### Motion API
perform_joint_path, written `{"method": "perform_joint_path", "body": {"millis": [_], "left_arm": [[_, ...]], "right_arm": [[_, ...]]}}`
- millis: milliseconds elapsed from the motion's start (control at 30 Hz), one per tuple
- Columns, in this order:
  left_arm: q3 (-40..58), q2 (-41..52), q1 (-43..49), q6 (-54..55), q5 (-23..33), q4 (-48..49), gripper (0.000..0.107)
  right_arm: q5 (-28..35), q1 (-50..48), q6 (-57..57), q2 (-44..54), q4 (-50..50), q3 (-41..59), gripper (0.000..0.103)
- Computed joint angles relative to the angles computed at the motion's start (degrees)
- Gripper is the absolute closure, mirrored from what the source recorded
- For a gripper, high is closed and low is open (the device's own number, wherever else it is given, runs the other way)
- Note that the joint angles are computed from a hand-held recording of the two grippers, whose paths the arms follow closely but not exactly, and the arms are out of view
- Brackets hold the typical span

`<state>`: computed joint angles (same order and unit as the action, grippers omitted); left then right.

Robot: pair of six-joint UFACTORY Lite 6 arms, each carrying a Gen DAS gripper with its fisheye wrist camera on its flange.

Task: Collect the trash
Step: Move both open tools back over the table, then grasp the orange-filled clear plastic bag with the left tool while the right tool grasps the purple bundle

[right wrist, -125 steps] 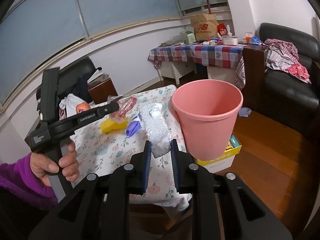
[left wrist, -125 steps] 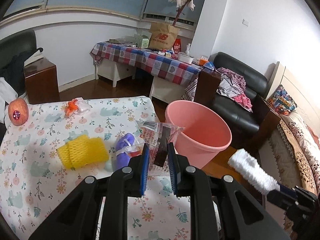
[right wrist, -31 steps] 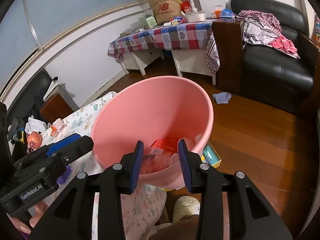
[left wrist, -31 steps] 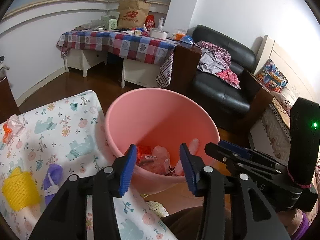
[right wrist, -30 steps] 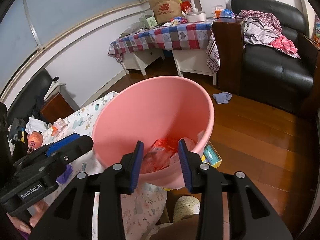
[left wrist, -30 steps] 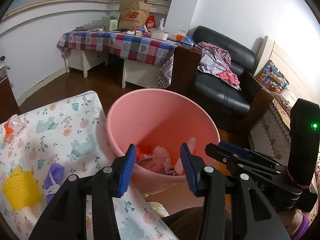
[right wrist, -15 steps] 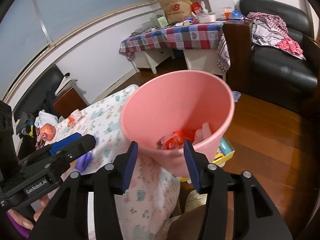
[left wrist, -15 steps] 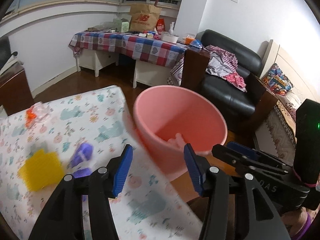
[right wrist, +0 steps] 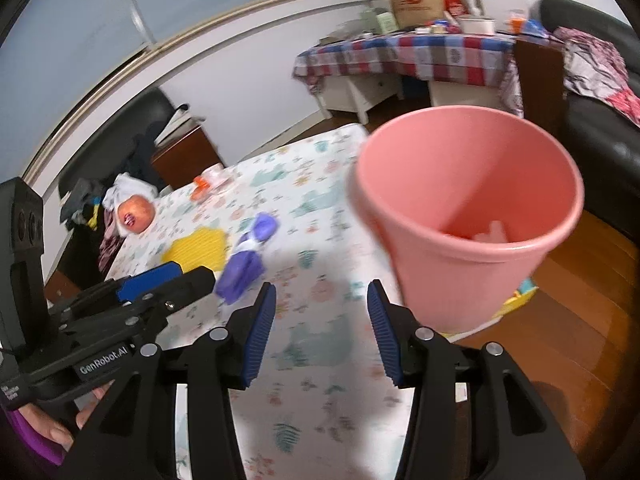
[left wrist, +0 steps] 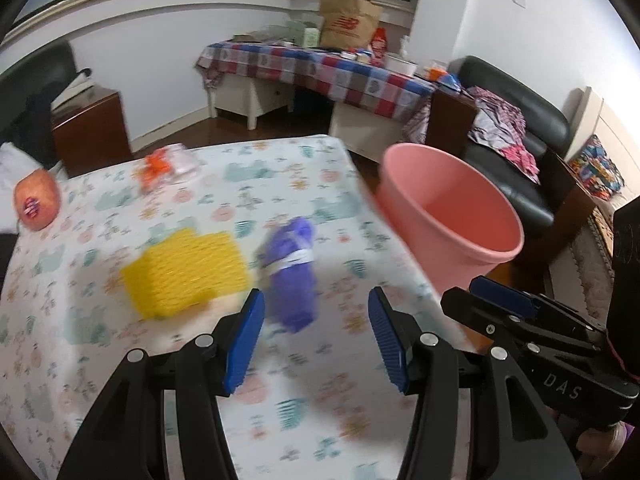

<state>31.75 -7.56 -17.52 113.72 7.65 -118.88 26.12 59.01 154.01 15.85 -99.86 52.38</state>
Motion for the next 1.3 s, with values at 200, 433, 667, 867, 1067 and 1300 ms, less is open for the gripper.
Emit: {"method": "perform_joint_path", "body": {"millis": [200,433,667,867,1067,1300], "left_arm": [[-5.69,-4.45,12.68,-4.78,5.2,11.02,0.054],[-7.92,-4.26,26.03,-1.2,11.33,14.4,0.054],[-6.73,-0.94,33.55,-1.0,15.36,17.48,0.054],[-3.16,2.12,35.93,0.53,16.94,17.74,0.054],[5.58,8.46,34.6,0.38,16.5,17.73,0.054],[20.33,20.93,29.8,-0.05,14.66,16.07,0.054]], "right_arm": [[-1.75,1.8,-7.42,9.02,4.46,10.19,0.055],[-2.85,1.76,-12.61,14.73,8.3,17.87,0.055],[-2.61,1.04,-20.69,19.5,15.55,25.52,0.055],[0.17,1.58,-26.09,24.19,20.43,32.67,0.055],[0.58,0.76,-25.32,27.07,21.0,35.96,0.055],[-0.87,-0.49,-20.69,28.23,20.68,36.02,0.055]]}}
